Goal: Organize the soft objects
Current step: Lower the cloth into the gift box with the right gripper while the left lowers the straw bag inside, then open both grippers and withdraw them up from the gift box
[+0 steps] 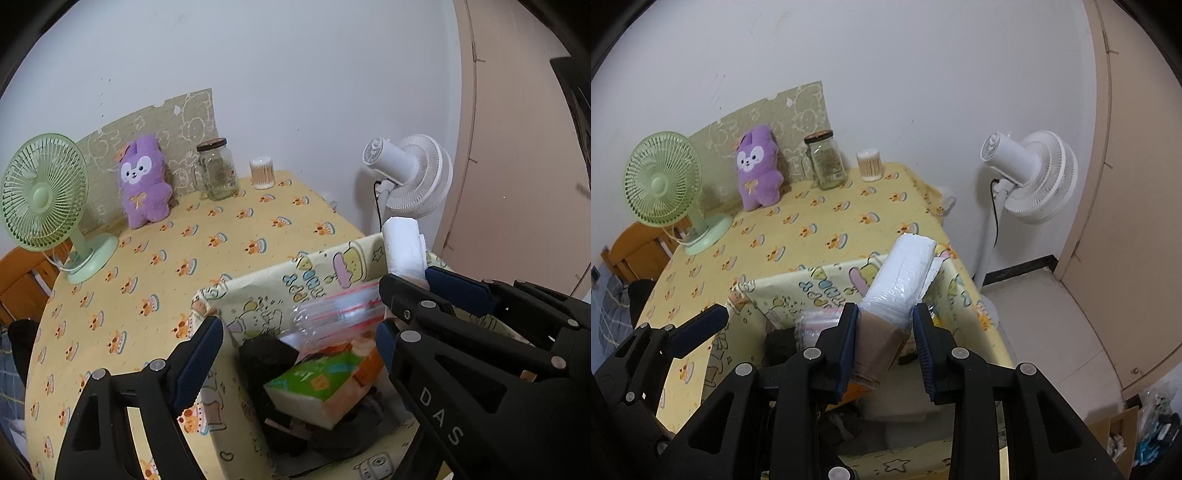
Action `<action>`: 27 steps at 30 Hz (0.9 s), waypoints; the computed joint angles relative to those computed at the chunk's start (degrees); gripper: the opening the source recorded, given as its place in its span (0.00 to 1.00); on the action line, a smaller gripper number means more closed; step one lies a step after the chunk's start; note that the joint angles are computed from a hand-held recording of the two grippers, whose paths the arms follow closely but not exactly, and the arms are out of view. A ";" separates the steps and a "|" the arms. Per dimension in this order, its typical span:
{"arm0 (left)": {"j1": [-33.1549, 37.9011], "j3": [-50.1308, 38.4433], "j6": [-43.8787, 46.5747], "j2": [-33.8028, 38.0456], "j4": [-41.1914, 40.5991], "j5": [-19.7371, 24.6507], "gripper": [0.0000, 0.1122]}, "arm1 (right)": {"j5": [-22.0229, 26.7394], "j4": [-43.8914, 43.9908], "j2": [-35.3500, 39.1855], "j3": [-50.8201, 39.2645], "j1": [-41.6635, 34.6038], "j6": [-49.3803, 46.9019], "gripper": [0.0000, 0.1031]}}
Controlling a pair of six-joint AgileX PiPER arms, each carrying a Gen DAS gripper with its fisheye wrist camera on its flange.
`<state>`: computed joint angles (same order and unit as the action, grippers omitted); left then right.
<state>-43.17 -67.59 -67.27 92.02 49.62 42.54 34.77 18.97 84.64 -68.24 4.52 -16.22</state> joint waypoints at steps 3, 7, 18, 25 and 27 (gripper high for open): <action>-0.03 0.98 -0.89 -0.32 0.58 0.29 0.77 | -0.82 -1.05 -0.25 1.11 0.84 1.22 0.46; 0.99 2.17 -1.23 -1.15 0.28 -0.06 0.77 | -0.65 -11.98 -0.16 0.70 3.47 12.73 0.70; 1.41 6.27 -2.85 -5.37 1.00 -0.99 0.79 | -1.01 -20.99 -3.13 2.47 7.08 21.64 0.82; 0.79 8.94 -5.03 -9.50 2.71 0.19 0.79 | -0.30 -23.58 -5.74 2.92 9.69 24.97 0.83; 0.45 9.71 -5.48 -10.94 3.28 1.03 0.79 | 0.25 -23.86 -6.60 2.92 10.52 25.73 0.83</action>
<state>-42.72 -57.88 -72.75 81.08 52.90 43.57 35.01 -4.89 78.04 -65.32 15.04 9.51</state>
